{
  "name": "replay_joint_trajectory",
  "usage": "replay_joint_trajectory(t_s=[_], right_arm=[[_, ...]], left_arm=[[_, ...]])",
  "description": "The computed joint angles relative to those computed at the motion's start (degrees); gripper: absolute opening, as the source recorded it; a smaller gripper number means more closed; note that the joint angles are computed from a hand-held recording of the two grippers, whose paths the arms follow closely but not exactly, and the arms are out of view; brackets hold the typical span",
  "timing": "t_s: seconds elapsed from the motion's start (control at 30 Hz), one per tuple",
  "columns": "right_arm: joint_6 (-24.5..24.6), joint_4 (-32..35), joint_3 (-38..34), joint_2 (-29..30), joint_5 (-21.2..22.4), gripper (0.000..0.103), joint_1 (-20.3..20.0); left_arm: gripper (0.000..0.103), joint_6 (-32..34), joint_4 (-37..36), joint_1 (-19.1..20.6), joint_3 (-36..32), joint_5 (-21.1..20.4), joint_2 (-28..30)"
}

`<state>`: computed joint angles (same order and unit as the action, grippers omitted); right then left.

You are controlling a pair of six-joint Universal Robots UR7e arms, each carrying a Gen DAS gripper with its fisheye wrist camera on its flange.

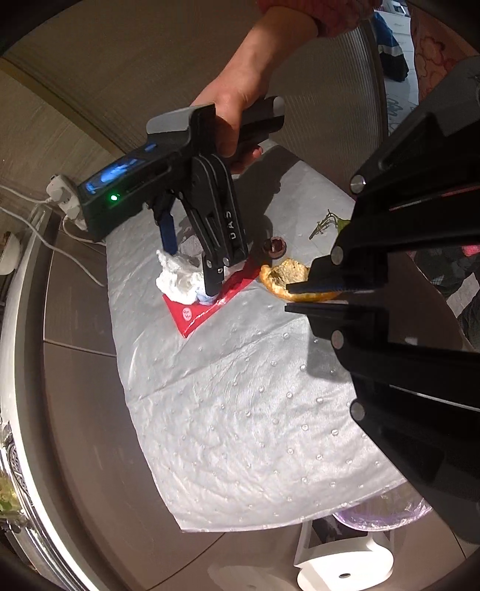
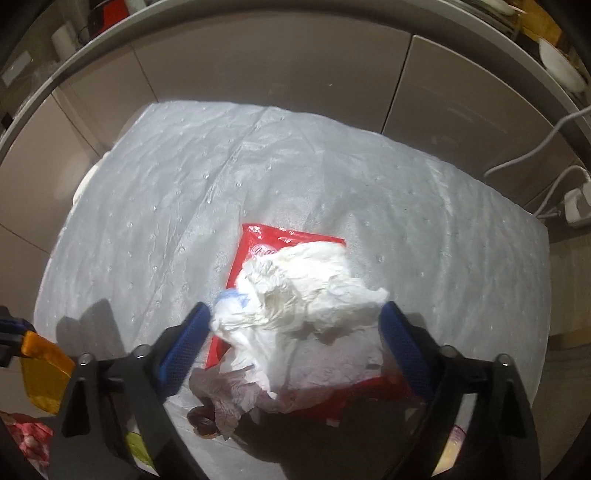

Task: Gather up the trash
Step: 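Carry the bread crust to the bin with the left gripper while the right gripper grasps the white tissue, then release the crust into the bin with the left gripper while the right gripper drops the tissue in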

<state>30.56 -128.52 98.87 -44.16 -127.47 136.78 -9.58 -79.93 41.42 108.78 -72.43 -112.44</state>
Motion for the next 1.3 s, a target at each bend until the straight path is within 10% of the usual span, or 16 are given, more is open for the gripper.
replay_joint_trajectory(t_s=[0.17,0.77,1.3], right_arm=[[-1.61,1.97,-1.16,0.52,0.76,0.019,0.17],[1.36,-1.56,-16.81,5.22,6.69,0.017,10.86],[3.63,8.36,-40.27,23.37,14.22,0.017,14.03]], left_arm=[[0.005,-0.61,0.88,1.12,-1.58,1.22,-0.58],[0.005,-0.12,10.58,4.43,-15.23,9.17,-4.36],[0.005,28.34,2.72,36.16,-6.56,14.76,-3.51]])
